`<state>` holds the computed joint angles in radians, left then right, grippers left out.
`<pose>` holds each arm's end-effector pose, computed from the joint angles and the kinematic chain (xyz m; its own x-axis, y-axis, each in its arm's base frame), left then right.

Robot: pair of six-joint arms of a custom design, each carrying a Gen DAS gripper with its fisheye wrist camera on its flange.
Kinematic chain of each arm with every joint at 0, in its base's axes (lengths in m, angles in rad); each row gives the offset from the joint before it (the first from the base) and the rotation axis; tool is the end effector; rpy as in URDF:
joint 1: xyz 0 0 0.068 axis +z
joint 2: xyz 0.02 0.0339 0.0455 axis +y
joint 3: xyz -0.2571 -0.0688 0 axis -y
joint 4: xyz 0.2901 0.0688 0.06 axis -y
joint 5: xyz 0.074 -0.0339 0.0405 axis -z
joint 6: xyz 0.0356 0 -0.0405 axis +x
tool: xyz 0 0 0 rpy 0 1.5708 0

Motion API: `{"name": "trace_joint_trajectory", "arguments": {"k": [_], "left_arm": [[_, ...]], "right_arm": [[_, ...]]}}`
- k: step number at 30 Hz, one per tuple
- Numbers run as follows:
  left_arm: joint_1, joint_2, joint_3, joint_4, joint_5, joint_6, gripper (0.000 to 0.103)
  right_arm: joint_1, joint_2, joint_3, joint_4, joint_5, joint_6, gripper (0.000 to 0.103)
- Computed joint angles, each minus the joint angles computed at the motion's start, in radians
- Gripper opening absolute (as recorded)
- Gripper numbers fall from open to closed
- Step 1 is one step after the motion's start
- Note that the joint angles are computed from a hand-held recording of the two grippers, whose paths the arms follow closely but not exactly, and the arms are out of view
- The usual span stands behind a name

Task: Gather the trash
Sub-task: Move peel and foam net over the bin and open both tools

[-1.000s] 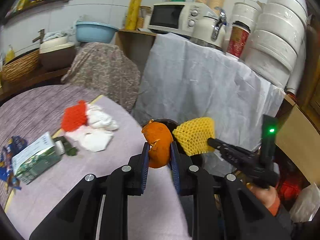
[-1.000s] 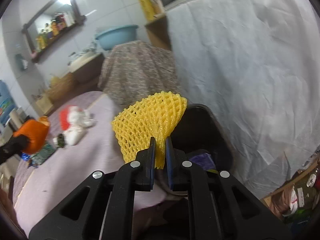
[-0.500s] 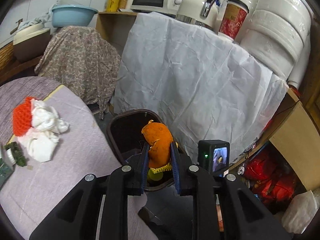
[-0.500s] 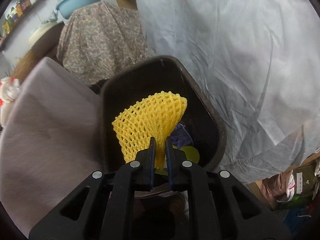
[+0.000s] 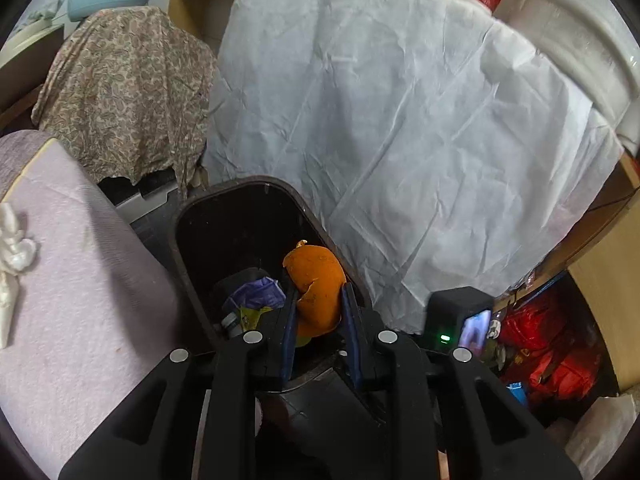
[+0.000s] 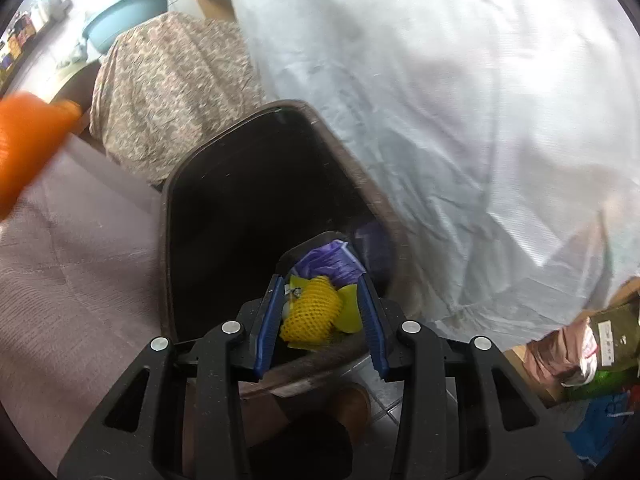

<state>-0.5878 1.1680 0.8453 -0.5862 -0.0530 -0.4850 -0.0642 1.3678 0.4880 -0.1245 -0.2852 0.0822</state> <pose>0.2346 -0.1541 0.2285 -0.8263 -0.0088 -0.5632 0.1599 0.9551 -0.2496 0.2574 -0.0065 0.0887 -0.8465 0.1334 -0.5154 -0.0197 0.9596 0.2807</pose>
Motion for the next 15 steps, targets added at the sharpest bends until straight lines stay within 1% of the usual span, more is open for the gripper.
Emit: {"name": "trace_joint_trajectory", "arguments": {"k": [5,9,10,12,13,14,15], "left_arm": [[-0.001,0.148,0.065,0.007,0.013,-0.008,0.021],[0.002,0.219,0.095,0.012,-0.003,-0.017,0.021],[0.002,0.232,0.102,0.01,-0.008,-0.02,0.024],[0.001,0.245,0.112,0.005,-0.01,-0.021,0.033],[-0.004,0.238,0.11,0.002,-0.019,-0.025,0.049],[-0.003,0.226,0.104,0.008,-0.026,-0.026,0.062],[-0.008,0.205,0.092,0.016,-0.04,-0.031,0.064]], "right_arm": [[-0.082,-0.036,-0.013,-0.028,-0.024,-0.013,0.04],[-0.131,-0.062,-0.017,-0.049,-0.031,-0.035,0.04],[-0.142,-0.063,-0.016,-0.053,-0.037,-0.037,0.04],[-0.159,-0.067,-0.013,-0.063,-0.042,-0.039,0.04],[-0.163,-0.067,-0.01,-0.066,-0.045,-0.038,0.04],[-0.168,-0.074,-0.01,-0.072,-0.049,-0.041,0.04],[-0.171,-0.077,-0.011,-0.075,-0.053,-0.044,0.04]]}}
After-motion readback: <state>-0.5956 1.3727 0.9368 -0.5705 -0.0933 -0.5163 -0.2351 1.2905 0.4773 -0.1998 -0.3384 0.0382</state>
